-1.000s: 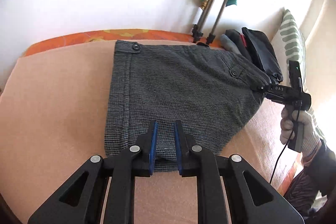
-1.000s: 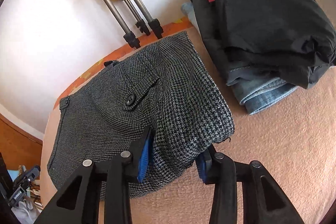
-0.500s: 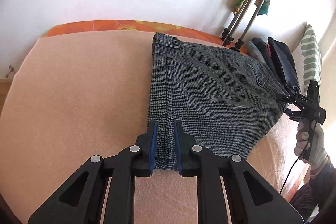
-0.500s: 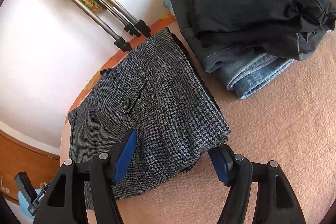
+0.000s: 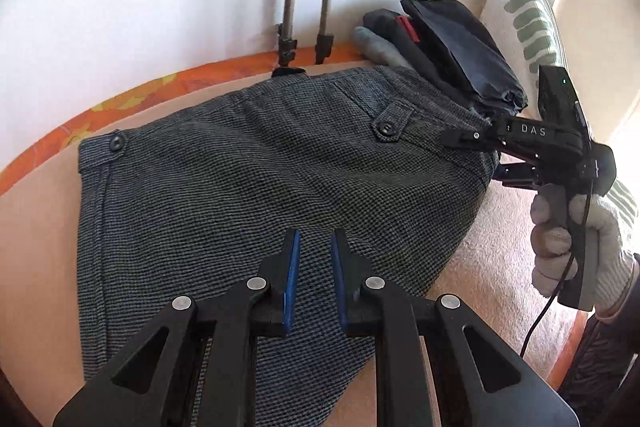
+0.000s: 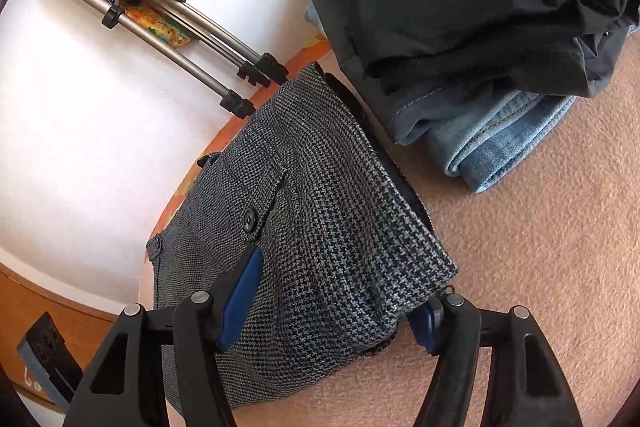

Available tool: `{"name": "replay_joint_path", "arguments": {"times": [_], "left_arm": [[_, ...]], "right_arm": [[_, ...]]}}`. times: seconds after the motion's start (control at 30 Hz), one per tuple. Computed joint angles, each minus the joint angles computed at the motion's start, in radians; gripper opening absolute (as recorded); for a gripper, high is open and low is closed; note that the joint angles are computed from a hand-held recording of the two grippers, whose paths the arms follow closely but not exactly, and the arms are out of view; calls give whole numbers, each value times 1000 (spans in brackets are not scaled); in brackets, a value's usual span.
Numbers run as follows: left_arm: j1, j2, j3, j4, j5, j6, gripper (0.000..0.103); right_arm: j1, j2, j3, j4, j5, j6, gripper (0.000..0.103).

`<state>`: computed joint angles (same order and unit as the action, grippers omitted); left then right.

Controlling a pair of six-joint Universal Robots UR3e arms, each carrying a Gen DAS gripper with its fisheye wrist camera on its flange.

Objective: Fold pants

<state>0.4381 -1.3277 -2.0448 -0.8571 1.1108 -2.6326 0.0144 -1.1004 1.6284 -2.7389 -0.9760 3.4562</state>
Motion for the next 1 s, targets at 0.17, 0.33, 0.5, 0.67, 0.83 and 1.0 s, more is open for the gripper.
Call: {"name": "replay_joint_path", "arguments": {"times": [0.17,0.33,0.5,0.67,0.83,1.0], "left_arm": [[-81,-75,-56,112,84,7,14],[-18,-98,40,77,28,-70,14],[-65,-255,150,154,112,-134,14],[-98,-291,126,192,156,-108,14],[25,-123,73,74,81,-80,14],[194,36,34,-170,15,51,14]], "right_arm": [[-5,8,-12,9,-2,-2,39],[-1,-12,-32,6,-11,-13,28],[37,-33,-57,-7,-66,-30,25],[48,-31,-72,4,-84,-36,24],[53,-29,-101,27,-85,-27,21],[94,-25,-169,58,-136,-71,19]]}}
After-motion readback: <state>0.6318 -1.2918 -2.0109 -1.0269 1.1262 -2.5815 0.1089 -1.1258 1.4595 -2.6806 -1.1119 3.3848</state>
